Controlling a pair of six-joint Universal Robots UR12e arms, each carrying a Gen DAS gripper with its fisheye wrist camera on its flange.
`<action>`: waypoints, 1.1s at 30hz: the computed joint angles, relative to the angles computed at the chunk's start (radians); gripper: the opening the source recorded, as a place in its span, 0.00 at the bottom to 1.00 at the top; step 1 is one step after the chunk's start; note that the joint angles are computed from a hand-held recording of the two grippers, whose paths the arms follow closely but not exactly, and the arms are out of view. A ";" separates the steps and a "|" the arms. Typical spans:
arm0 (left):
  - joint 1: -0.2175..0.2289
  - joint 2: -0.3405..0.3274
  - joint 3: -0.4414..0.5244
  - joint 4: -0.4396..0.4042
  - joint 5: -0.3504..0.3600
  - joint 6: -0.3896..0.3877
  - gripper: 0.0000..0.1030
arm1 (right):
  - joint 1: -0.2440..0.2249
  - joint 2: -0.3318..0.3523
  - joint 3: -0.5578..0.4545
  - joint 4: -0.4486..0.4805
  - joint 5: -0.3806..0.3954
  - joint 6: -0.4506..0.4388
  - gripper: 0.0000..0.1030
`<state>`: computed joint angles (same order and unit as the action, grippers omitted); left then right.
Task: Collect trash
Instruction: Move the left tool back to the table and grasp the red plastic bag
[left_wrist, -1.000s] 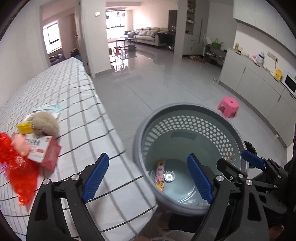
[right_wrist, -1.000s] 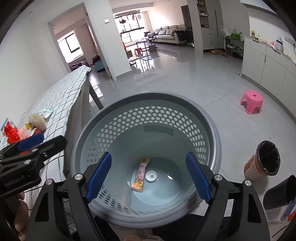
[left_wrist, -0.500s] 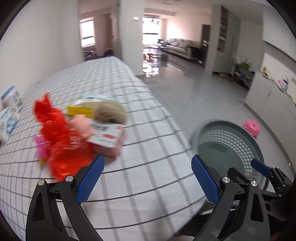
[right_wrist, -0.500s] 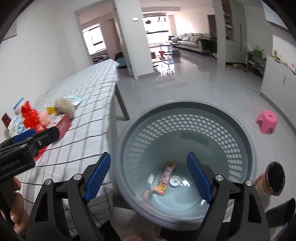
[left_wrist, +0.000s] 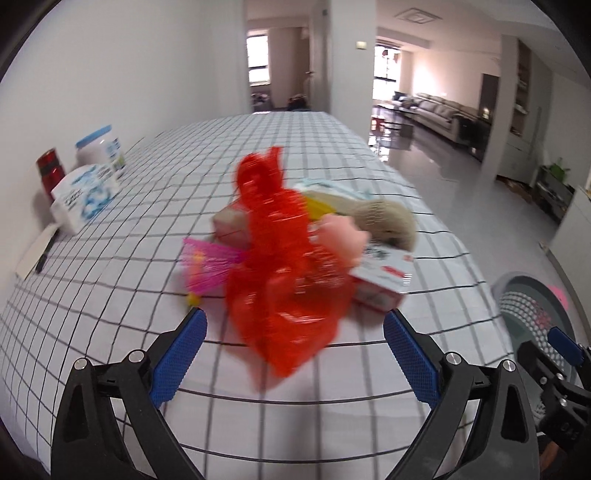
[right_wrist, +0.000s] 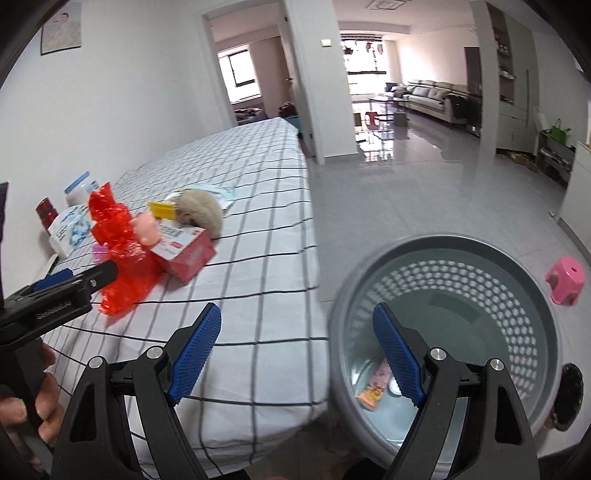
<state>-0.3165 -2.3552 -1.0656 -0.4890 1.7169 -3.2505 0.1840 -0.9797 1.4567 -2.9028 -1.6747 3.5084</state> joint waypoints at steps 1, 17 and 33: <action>0.004 0.001 -0.002 -0.004 0.000 -0.008 0.92 | 0.001 0.003 -0.004 0.000 0.008 -0.004 0.78; 0.016 -0.069 0.111 -0.105 -0.025 -0.058 0.83 | -0.008 0.026 -0.035 0.031 0.071 -0.009 0.78; 0.032 -0.010 0.017 -0.026 -0.090 -0.019 0.14 | 0.020 0.067 -0.124 0.032 0.045 -0.083 0.78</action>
